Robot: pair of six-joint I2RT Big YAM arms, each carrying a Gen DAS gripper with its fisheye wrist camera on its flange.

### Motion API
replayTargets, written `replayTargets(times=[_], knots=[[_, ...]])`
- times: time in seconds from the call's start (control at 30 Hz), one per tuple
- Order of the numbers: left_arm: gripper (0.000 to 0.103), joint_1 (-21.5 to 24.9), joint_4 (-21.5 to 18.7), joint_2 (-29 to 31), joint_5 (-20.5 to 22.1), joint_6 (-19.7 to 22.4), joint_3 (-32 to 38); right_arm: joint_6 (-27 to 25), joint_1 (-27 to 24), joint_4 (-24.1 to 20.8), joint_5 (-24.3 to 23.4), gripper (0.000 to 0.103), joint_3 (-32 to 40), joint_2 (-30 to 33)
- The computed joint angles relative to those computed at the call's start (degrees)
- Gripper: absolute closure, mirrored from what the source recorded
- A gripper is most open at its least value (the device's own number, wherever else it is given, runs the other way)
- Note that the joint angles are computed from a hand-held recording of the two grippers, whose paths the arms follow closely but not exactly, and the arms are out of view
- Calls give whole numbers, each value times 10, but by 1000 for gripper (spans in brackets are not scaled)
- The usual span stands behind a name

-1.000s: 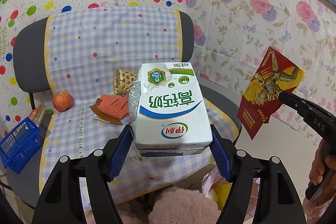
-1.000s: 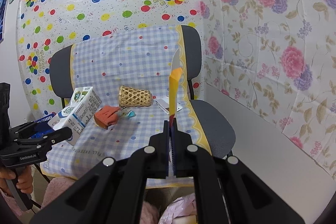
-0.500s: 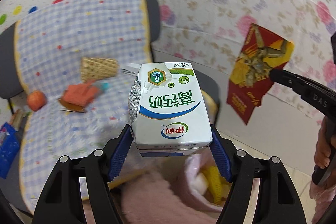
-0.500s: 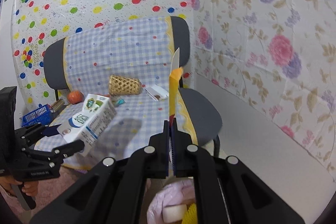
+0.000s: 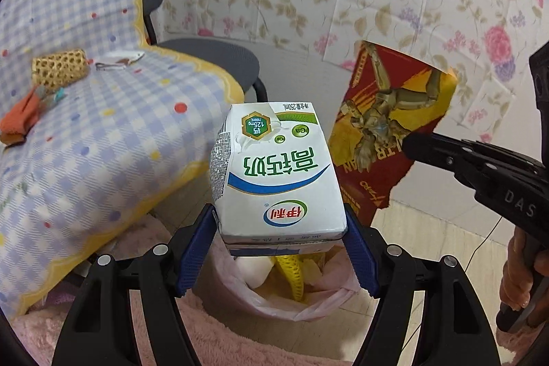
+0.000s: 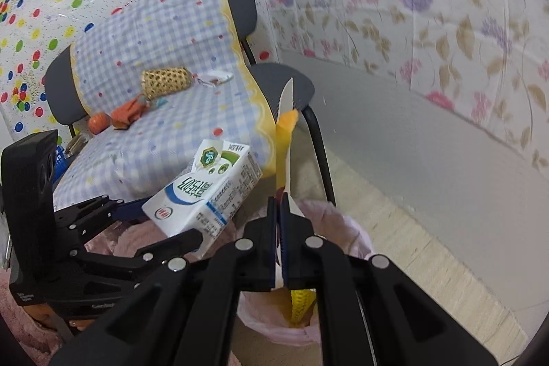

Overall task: Collect trash
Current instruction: 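Carry carton and packet over the pink bin and open both tools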

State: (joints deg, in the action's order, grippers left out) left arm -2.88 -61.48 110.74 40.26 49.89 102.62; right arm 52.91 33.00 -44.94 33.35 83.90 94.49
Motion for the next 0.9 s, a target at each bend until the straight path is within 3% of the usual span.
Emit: replayTargets(times=[0.23, 0.33, 0.37, 0.4, 0.47, 0.5, 0.7, 0.9], knots=[[31, -14, -19, 37, -29, -7, 35, 7, -16, 26, -35, 100, -17, 10], [25, -22, -23, 52, -54, -18, 49, 18, -26, 36, -49, 100, -29, 12], [17, -24, -21, 55, -59, -24, 51, 20, -28, 34, -51, 95, -29, 15], [15, -25, -22, 58, -61, -29, 55, 25, -30, 26, -50, 91, -27, 18], [15, -25, -21, 63, -71, -36, 61, 27, -31, 19, -47, 70, -26, 20], [15, -24, -20, 64, -74, -37, 64, 28, -31, 15, -43, 69, -25, 18], [15, 3, 13, 55, -40, -83, 93, 8, -25, 0, -3, 69, -9, 4], [15, 33, 33, 60, -15, -136, 143, -70, -22, 30, 1, 69, 44, 26]])
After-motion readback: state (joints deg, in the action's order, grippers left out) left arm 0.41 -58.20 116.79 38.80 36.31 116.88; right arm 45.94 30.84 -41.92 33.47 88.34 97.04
